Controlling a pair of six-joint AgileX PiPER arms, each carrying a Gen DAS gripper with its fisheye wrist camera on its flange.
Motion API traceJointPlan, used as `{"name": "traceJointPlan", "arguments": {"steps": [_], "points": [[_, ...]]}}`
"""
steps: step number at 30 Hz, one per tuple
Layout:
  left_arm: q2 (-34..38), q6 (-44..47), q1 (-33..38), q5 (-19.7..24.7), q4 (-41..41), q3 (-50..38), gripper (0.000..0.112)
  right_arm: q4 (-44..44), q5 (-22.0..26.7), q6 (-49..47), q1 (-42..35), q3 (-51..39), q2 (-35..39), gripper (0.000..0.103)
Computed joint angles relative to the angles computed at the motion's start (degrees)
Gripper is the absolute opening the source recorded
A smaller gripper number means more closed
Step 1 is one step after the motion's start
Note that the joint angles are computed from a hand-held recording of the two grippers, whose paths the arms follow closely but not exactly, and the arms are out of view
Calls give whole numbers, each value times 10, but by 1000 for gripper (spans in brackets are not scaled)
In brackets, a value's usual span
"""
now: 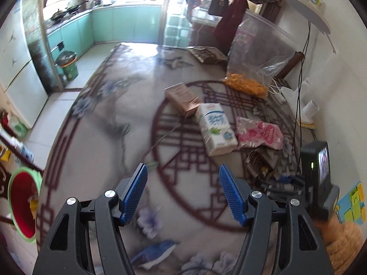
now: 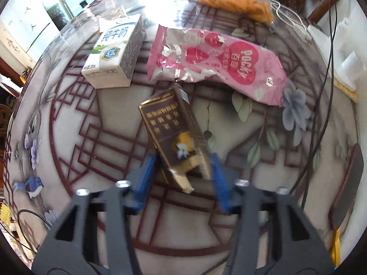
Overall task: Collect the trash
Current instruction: 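Grasp the white milk carton with the left tool while the right tool grasps the brown box, then carry the milk carton and brown box over the red bucket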
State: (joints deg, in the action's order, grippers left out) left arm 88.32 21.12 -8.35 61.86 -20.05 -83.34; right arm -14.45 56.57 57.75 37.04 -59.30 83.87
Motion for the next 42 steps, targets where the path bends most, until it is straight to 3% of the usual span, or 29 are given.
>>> {"name": "traceJointPlan", "arguments": {"steps": [2,12,18,22,23,24,30,36,42], "points": [[27,-28,-38,-4,14,-32,62,6,-15,11,2,16,-20,30],[174,-152,-174,-31,81,-117,64,13,-39,118,62,93,-101,30],[253,-221,-188,-31,122,-171,64,31,-48,100,45,104,-114,31],[303,-235,-174,12,122,-211,61,34,-53,87,38,99,-109,32],[300,-231,-174,2,123,-203,60,37,-57,80,32,99,-108,32],[292,-228,-175,-13,128,-192,52,41,-63,70,24,95,-102,32],[238,-198,-158,-62,118,-139,51,44,-66,49,9,88,-94,32],[156,-120,-126,-71,85,-83,51,58,-66,45,-1,77,-87,31],[55,-71,-76,-84,67,20,51,21,-48,97,57,32,-63,31]]}}
